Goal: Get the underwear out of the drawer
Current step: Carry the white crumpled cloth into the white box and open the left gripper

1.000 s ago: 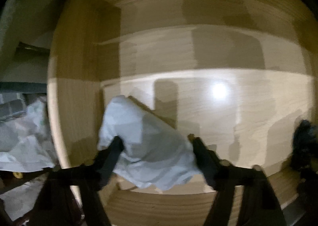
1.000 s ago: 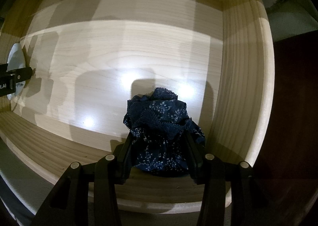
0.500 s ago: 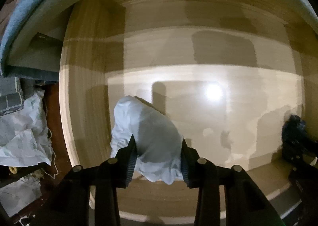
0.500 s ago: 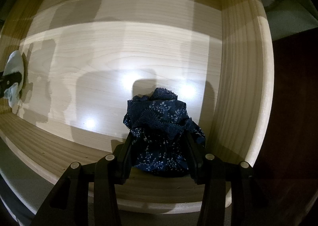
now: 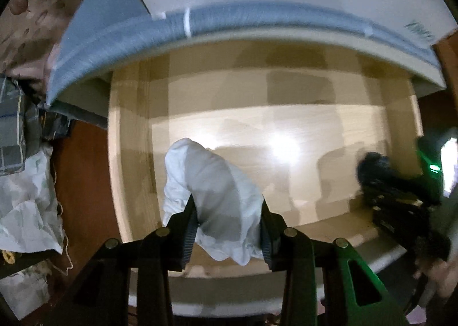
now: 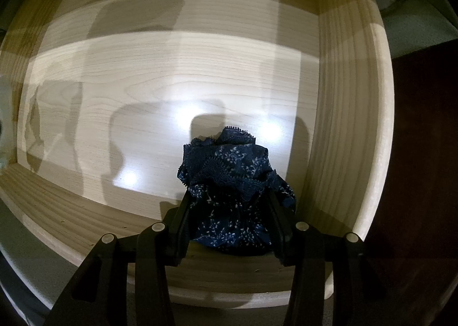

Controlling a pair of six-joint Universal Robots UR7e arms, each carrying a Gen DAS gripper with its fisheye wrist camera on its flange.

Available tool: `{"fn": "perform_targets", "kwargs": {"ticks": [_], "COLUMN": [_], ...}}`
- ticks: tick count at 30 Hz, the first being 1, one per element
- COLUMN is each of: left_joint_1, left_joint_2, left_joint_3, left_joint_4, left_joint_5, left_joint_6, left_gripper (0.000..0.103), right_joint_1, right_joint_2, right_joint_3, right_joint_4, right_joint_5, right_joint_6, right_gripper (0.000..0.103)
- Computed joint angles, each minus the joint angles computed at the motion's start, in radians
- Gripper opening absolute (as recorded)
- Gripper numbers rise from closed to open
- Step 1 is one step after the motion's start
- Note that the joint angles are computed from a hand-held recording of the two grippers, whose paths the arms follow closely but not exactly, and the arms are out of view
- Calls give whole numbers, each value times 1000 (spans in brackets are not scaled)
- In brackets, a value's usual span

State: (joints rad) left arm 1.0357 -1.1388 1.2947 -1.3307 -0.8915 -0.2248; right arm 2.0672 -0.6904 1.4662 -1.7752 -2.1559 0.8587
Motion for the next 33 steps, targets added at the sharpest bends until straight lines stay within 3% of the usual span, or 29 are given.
{"fn": "perform_targets", "kwargs": {"ticks": [9,17,25,33], "left_joint_1": [-53,-129,-153,-107], "left_joint_2": [-99,-124,-33,130], "left_joint_3": [14,-17,-96,-280], "left_joint_4": [-173,-386,-638,-588], "left_joint_5": [-71,-41,-46,-69], "left_joint_6": [169,315,467,417], "left_gripper": [38,38,38,38], "right_joint_1": [-1,-2,-5,-5], "right_joint_2": [-2,-4,-9,-9], "right_joint_3": [0,0,6,7], "right_joint_4": [-3,-6,-15,-17], "right_joint_5": [0,0,-3,-3], "right_joint_6": [1,4,-1,-3], "right_gripper": [44,45,44,44]}}
